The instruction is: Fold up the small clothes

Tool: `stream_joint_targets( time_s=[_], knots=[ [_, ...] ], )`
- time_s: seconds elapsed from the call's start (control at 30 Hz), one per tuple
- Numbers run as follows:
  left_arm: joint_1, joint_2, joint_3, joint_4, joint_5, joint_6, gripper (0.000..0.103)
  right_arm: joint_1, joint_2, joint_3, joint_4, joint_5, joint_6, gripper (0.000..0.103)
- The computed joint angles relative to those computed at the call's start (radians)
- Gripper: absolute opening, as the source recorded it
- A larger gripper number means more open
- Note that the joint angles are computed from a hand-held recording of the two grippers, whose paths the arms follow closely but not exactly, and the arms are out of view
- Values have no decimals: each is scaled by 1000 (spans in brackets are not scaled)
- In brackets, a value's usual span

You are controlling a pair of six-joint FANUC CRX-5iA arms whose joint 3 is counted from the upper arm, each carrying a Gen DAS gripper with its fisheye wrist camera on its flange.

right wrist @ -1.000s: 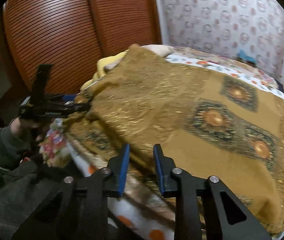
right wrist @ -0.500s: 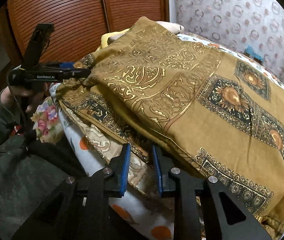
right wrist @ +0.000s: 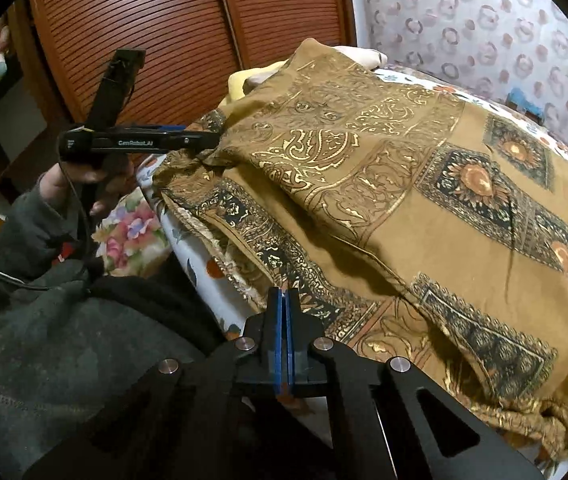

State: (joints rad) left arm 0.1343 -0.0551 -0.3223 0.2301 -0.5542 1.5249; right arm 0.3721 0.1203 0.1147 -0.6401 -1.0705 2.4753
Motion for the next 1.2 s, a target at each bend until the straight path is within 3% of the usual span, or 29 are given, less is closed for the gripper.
stream_joint_targets(
  time_s=[0.13, 0.27, 0.37, 0.4, 0.43, 0.5, 0.67, 0.7, 0.8, 0.93, 1.2],
  knots=[
    [6, 2, -2, 5, 11, 17, 81, -9, -16, -7, -4, 17, 0, 1],
    [9, 2, -8, 17, 25, 1, 76, 0, -45, -29, 2, 80, -15, 10],
    [8, 7, -4, 16, 26, -10, 50, 0, -65, -48, -3, 126, -12, 13],
    [8, 10, -5, 31, 23, -30, 35, -2, -71, -55, -3, 144, -18, 15],
    [8, 11, -8, 48, 23, -54, 24, 6, -77, -64, 11, 169, -34, 22],
    [3, 11, -10, 64, 28, -88, 7, 19, -85, -81, 44, 218, -72, 26],
    [-17, -4, -22, 146, 69, -183, 5, 15, -92, -92, 52, 256, -111, 35],
    [-23, -5, -27, 190, 82, -217, 5, 11, -94, -93, 49, 260, -117, 36],
    [-58, -6, -66, 465, 142, -425, 5, -3, -104, -100, 56, 290, -148, 40],
    [-140, 57, 18, 624, 152, -610, 5, -11, -121, -134, 117, 355, -239, 43],
    [-256, 250, 315, 625, 39, -688, 5, -71, -181, -186, 123, 415, -294, 44]
  ],
)
